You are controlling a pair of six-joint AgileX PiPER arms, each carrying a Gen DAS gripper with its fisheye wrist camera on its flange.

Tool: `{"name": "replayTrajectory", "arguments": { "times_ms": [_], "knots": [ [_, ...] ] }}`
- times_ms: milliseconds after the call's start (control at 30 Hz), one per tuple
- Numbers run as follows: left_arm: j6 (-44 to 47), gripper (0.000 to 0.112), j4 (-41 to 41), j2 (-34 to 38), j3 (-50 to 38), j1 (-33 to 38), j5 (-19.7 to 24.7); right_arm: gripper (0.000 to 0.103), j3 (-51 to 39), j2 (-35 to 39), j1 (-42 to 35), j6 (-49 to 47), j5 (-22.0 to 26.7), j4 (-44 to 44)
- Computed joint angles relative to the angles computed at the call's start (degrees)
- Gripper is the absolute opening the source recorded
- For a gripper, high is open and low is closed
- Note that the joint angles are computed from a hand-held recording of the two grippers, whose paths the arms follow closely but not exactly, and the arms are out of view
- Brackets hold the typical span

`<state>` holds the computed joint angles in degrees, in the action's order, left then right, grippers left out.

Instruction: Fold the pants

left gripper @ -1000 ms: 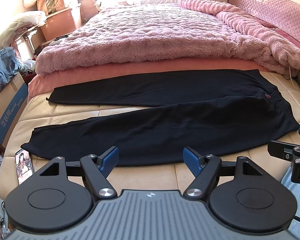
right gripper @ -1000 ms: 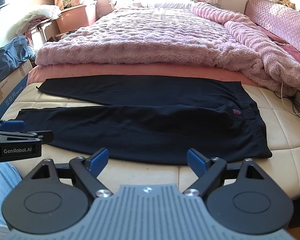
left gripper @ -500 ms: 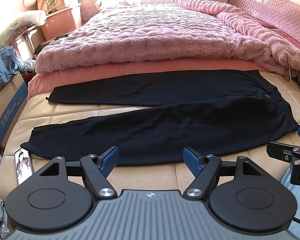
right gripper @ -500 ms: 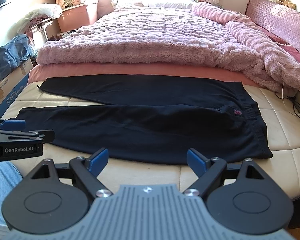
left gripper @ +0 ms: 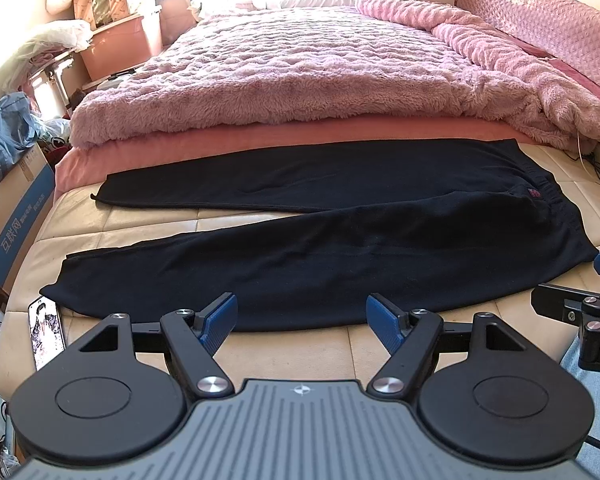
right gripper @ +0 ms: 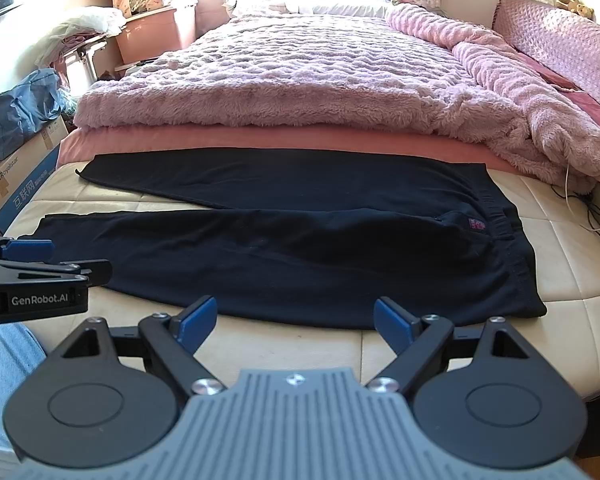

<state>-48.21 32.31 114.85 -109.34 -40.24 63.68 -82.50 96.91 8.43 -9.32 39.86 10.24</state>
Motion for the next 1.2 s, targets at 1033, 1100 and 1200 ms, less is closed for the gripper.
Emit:
{"name": "replayTrajectory", "arguments": {
  "times_ms": [1033, 1100, 1200],
  "knots": [
    [-0.6, 0.086, -0.3, -1.4, 3.4, 0.5, -2.0, 0.082, -0.5, 0.1, 0.2, 0.1, 0.4, -0.1],
    [-0.5, 0.086, -0.6, -2.0, 4.4, 0.8, -2.4, 0.082, -0.6, 0.2, 0.2, 0.2, 0.6, 0.0],
    [1.1, 0.085, -1.4, 2.0, -1.6, 0.8, -0.9, 0.082, -1.1, 0.4, -0.1, 0.0, 0.9, 0.3]
  ]
}}
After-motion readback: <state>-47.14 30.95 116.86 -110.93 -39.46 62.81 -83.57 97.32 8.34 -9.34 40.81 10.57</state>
